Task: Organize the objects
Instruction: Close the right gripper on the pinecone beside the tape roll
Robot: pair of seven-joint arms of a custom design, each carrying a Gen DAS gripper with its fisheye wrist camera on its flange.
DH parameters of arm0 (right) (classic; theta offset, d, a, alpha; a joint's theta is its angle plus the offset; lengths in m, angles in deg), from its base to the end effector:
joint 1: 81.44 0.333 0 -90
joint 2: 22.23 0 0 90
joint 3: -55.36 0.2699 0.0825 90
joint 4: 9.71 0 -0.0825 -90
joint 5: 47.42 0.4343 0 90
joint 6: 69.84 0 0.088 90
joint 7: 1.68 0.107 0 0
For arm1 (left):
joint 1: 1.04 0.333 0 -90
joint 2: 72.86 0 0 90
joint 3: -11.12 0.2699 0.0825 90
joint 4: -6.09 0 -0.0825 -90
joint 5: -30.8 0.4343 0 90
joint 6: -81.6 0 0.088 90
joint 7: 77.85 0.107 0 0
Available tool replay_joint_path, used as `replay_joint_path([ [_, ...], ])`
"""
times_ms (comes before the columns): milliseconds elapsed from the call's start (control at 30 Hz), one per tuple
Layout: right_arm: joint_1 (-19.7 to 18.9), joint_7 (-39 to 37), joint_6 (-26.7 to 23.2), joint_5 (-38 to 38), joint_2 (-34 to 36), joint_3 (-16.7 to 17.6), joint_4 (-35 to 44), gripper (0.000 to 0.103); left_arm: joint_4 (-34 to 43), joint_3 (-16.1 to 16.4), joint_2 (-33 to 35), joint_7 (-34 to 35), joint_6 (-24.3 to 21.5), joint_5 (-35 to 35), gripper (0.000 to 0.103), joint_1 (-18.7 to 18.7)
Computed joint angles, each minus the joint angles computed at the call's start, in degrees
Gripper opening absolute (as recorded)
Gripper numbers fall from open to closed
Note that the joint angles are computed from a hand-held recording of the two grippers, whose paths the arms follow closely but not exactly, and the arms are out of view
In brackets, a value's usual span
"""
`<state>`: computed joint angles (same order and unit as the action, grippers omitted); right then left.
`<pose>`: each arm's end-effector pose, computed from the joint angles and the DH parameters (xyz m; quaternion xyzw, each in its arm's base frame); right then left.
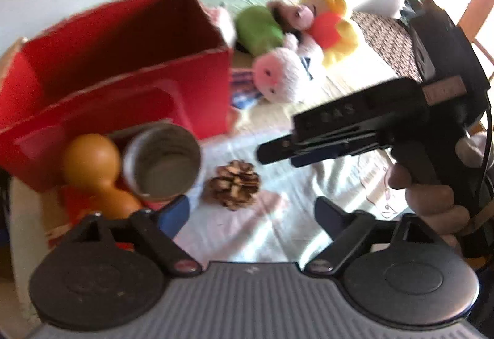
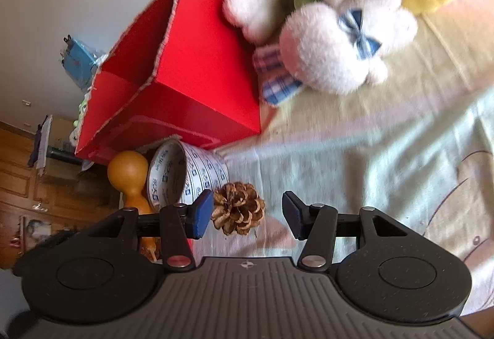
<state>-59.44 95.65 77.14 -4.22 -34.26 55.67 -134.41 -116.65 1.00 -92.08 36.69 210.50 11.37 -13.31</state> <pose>0.5483 0.2136 0.4803 -0.5614 0.7280 0.1060 0.3791 0.5096 -0.2267 0.5327 -0.4227 0.8714 -0.2385 0.0714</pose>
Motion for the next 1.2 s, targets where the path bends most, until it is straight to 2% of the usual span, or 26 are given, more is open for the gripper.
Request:
replay_joint_path([
  [33,0.1,-1.0,-0.7,0.5,0.5,-0.3,0.5,0.053,-0.1,-0.2,0.6,-0.2,1.3,-0.9,0.083,-0.4],
  [267,-0.8,-8.5,-4.2,7.5,2.9,-1.1,2.9,0.053,1.5,0.1,3.9,-4.3,1.7,-4.5,0.085,-0.3],
  [433,-2.6,-11.0,-7.6,10.9,5.9,-0.3,5.7,0.053,2.9,0.7,5.8,-6.0,-1.0,-7.9,0.085,-0.1],
  [567,-3.9,-12.0,-9.3,12.1,7.9,0.7,7.6,0.053,2.3,0.3,6.1,-7.6,0.1,-8.0,0.084,0.3],
  [633,-4.4,-12.4,-10.2,12.3,8.6,1.2,8.4,0.053,2.8,0.1,7.1,-9.4,0.6,-7.1,0.082,0.6],
  [767,-5.3,-13.2,-11.9,12.4,9.9,1.8,9.6,0.050,4.1,-0.3,8.9,-10.5,-0.2,-5.6,0.064,0.7],
  [833,-5.8,-13.1,-12.7,11.8,10.2,1.9,10.0,0.048,3.7,-0.7,8.6,-10.6,0.7,-4.0,0.062,0.6],
  [900,-6.2,-13.4,-13.1,11.4,10.4,2.1,10.3,0.045,3.7,-0.7,8.3,-10.3,0.6,-3.6,0.054,0.5],
  [1000,-6.8,-12.7,-13.9,10.3,10.2,1.9,10.4,0.045,4.9,-0.3,8.7,-9.3,-1.1,-4.2,0.049,0.5],
  [1200,-7.2,-11.7,-13.0,12.6,7.0,1.3,7.7,0.044,6.4,0.1,8.0,-4.1,-3.1,-7.4,0.047,-0.2],
])
